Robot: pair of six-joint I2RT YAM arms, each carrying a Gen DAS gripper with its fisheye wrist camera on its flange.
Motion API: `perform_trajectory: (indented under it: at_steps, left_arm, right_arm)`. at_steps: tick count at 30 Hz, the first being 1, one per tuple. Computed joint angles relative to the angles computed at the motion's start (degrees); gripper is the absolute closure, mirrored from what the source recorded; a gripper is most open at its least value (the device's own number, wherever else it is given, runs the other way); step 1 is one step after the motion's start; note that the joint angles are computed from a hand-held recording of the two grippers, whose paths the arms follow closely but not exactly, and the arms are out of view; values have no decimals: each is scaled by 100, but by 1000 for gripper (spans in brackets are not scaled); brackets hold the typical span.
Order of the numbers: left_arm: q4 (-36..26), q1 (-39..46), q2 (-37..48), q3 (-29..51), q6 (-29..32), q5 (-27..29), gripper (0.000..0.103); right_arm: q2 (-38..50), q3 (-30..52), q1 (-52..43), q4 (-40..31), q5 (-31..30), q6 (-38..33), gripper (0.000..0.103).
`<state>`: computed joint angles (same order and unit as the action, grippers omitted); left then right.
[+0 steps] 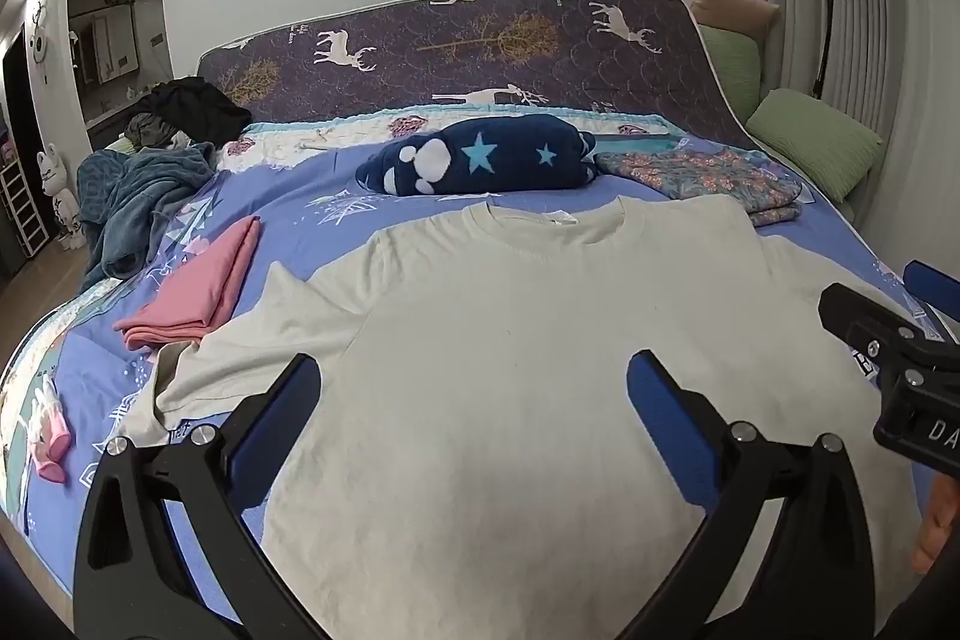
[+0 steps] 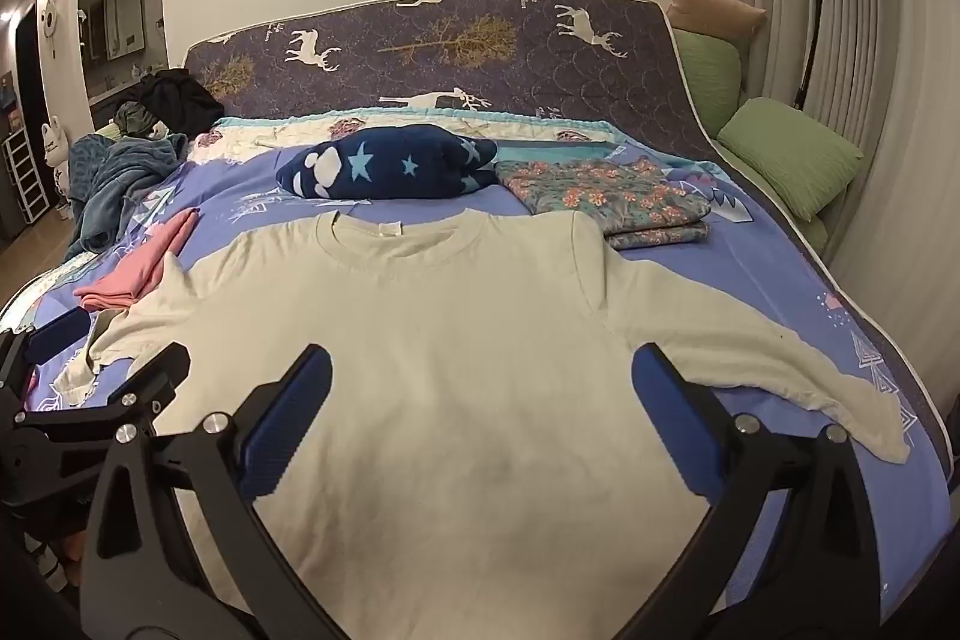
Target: Fold small clothes
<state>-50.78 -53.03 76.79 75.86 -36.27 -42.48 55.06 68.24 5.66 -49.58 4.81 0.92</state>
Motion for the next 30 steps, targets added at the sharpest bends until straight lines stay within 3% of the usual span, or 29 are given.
perform_trajectory:
  at_steps: [7, 12, 17, 21, 30]
  left_arm:
    - [-66, -37, 57, 68, -70, -73, 1]
    - [-269, -101, 100, 245, -184, -107, 1]
    - [-266, -132, 96, 254, -162, -167, 1]
    - [-167, -2, 42, 123, -132, -38, 1]
    - [-43, 6, -13, -15, -118, -91, 1]
  right_arm:
    - [-247, -246, -190, 300, -208, 134, 2]
    - [-403, -483, -109, 597, 151, 26, 2]
    - [-103, -224, -384, 184, -333, -90, 2]
    - [30, -151, -279, 94, -120, -250, 2]
    - [-22, -183, -424, 98, -355, -201, 2]
